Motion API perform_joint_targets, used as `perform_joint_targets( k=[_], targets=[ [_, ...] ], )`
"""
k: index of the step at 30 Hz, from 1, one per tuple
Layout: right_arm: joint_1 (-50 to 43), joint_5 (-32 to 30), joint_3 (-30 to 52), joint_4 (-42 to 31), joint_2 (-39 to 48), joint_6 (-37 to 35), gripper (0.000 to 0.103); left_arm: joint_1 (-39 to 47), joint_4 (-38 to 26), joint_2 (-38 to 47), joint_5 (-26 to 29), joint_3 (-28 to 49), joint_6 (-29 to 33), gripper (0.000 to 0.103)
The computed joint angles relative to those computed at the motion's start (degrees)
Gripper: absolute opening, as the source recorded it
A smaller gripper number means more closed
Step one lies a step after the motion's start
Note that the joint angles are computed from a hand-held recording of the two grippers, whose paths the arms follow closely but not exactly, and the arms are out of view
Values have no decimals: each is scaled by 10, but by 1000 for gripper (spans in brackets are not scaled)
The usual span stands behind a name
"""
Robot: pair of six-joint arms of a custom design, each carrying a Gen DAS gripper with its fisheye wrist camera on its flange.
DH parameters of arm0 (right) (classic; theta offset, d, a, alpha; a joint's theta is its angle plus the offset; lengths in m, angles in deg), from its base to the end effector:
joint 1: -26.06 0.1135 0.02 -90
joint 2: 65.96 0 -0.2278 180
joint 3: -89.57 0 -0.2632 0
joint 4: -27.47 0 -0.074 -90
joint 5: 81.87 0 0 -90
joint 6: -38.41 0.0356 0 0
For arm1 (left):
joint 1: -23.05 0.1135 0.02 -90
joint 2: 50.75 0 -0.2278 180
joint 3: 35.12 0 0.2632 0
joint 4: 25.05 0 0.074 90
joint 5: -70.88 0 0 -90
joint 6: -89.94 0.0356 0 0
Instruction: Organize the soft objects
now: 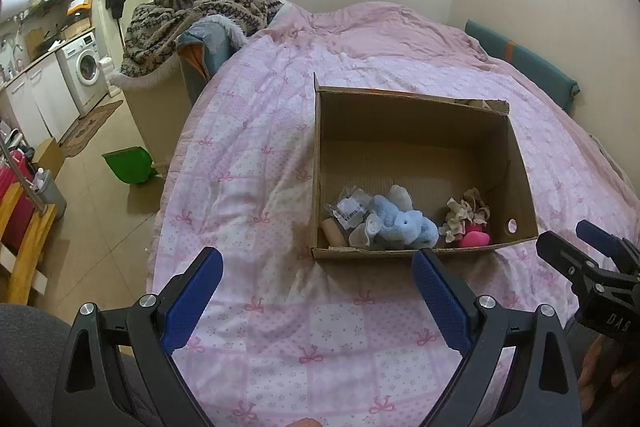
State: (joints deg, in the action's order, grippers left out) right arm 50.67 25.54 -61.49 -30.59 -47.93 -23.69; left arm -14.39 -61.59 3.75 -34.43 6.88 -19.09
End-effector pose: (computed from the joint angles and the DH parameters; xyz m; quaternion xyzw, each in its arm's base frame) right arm 0.1274 0.0466 0.1547 0.0817 0.9182 0.0334 0.3861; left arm 0.1770 -0.1237 0.1602 0.1025 0.9239 -0.0541 0.3645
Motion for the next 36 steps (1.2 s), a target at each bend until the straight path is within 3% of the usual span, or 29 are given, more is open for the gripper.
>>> perform_joint_targets(
  k=[36],
  targets=[
    [-3,-2,3,-8,-4,2,103,-1,11,17,8,0,-4,95]
  ],
)
